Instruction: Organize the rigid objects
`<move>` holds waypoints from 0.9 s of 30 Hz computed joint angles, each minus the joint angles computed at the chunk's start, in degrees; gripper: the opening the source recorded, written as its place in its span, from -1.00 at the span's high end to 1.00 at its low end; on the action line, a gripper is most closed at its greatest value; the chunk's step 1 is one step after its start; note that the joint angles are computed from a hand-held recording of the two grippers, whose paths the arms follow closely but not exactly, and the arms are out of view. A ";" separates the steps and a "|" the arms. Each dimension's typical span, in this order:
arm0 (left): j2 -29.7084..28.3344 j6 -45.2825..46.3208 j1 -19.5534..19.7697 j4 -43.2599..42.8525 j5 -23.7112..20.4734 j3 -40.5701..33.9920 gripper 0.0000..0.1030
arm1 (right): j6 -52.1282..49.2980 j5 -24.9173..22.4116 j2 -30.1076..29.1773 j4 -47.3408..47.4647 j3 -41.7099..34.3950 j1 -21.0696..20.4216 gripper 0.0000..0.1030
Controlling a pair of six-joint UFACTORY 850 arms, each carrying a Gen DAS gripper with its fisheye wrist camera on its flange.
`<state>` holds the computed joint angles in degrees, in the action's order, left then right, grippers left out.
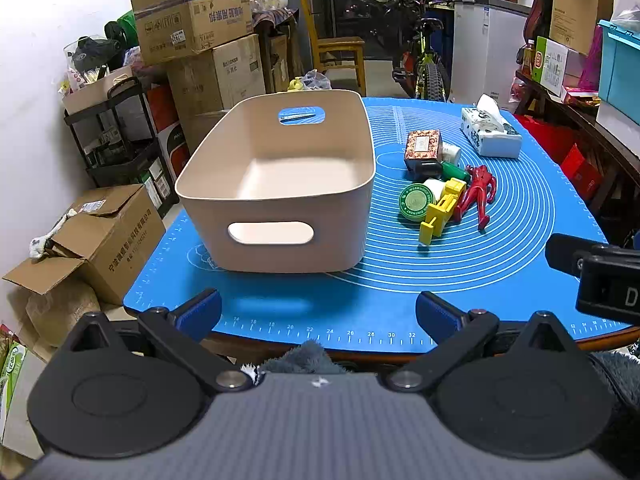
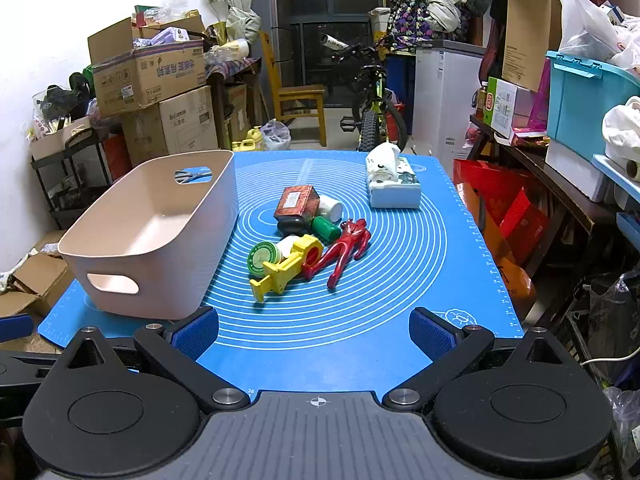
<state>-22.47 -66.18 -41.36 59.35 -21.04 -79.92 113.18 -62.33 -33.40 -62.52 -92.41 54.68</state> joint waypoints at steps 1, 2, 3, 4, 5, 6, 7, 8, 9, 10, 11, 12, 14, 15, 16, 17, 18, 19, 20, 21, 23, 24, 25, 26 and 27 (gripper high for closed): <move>0.02 -0.08 0.00 0.09 0.04 0.03 -0.98 | -0.08 -0.04 0.01 0.01 -0.02 -0.01 -0.96; 0.02 -0.08 0.00 0.09 0.04 0.03 -0.99 | -0.12 -0.05 0.04 0.02 -0.02 -0.02 -0.96; 0.01 -0.11 0.01 0.15 0.00 0.01 -0.98 | -0.09 -0.05 0.01 -0.01 0.01 0.00 -0.96; 0.03 -0.05 0.03 0.08 0.08 0.03 -0.98 | -0.07 -0.06 0.04 0.00 0.01 -0.01 -0.96; 0.03 -0.05 0.03 0.08 0.08 0.03 -0.98 | 0.00 -0.05 0.04 -0.02 0.03 -0.01 -0.95; 0.01 -0.01 0.02 0.01 0.02 0.00 -0.98 | -0.09 -0.07 0.03 0.05 -0.07 -0.02 -0.96; 0.01 -0.01 0.02 0.01 0.02 0.00 -0.99 | -0.09 -0.07 0.03 0.05 -0.07 -0.02 -0.96; -0.01 0.01 0.01 -0.05 -0.03 -0.02 -0.98 | -0.01 -0.03 -0.01 0.08 -0.08 -0.02 -0.96; 0.02 0.01 0.02 0.00 0.02 0.00 -0.98 | -0.03 -0.06 -0.04 0.08 -0.11 0.00 -0.96; 0.02 0.01 0.02 0.00 0.02 0.00 -0.98 | -0.07 -0.07 -0.03 0.07 -0.11 0.00 -0.96; 0.02 0.01 0.02 0.00 0.02 0.00 -0.98 | -0.12 -0.08 0.01 0.05 -0.09 -0.01 -0.96; 0.01 0.09 0.02 -0.02 -0.01 -0.03 -0.98 | -0.08 -0.08 -0.06 0.03 -0.12 0.00 -0.96; 0.02 0.09 0.04 -0.05 0.02 -0.02 -0.98 | -0.13 -0.06 -0.03 0.05 -0.10 -0.01 -0.96; 0.02 0.09 0.04 -0.05 0.02 -0.02 -0.98 | -0.13 -0.05 0.01 0.07 -0.09 -0.01 -0.95; 0.02 0.09 0.04 -0.05 0.02 -0.02 -0.98 | -0.13 -0.04 0.02 0.08 -0.09 -0.02 -0.95; 0.01 0.09 0.05 -0.08 0.05 -0.03 -0.98 | -0.08 -0.01 -0.02 0.07 -0.09 -0.02 -0.95; 0.01 0.24 0.04 -0.25 0.03 -0.05 -0.98 | -0.11 -0.02 -0.01 0.09 -0.11 -0.02 -0.96; 0.01 0.24 0.04 -0.25 0.03 -0.05 -0.98 | -0.11 -0.02 -0.01 0.09 -0.11 -0.02 -0.96; -0.01 0.13 0.02 -0.20 -0.03 -0.02 -0.99 | -0.08 0.01 -0.05 0.14 -0.14 -0.01 -0.96; 0.00 0.13 0.02 -0.23 0.01 0.00 -0.98 | -0.08 0.01 -0.05 0.14 -0.14 -0.01 -0.96; -0.04 -0.01 0.07 -0.31 0.12 0.04 -0.98 | -0.10 0.00 -0.11 0.19 -0.20 -0.02 -0.96; -0.04 -0.16 0.10 -0.31 0.16 0.06 -0.98 | -0.09 -0.02 -0.13 0.21 -0.22 -0.01 -0.96; -0.03 -0.19 0.13 -0.38 0.15 0.08 -0.98 | -0.06 -0.05 -0.11 0.28 -0.23 -0.03 -0.95; -0.04 0.22 0.20 -0.76 0.06 0.00 -0.98 | 0.02 -0.15 -0.13 0.31 -0.28 -0.02 -0.96; -0.06 0.70 0.26 -1.13 -0.07 -0.13 -0.98 | 0.04 -0.23 -0.10 0.34 -0.30 -0.02 -0.96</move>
<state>-22.52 -65.47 -41.11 58.22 -21.11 -80.05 113.23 -62.56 -33.50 -62.18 -92.71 54.65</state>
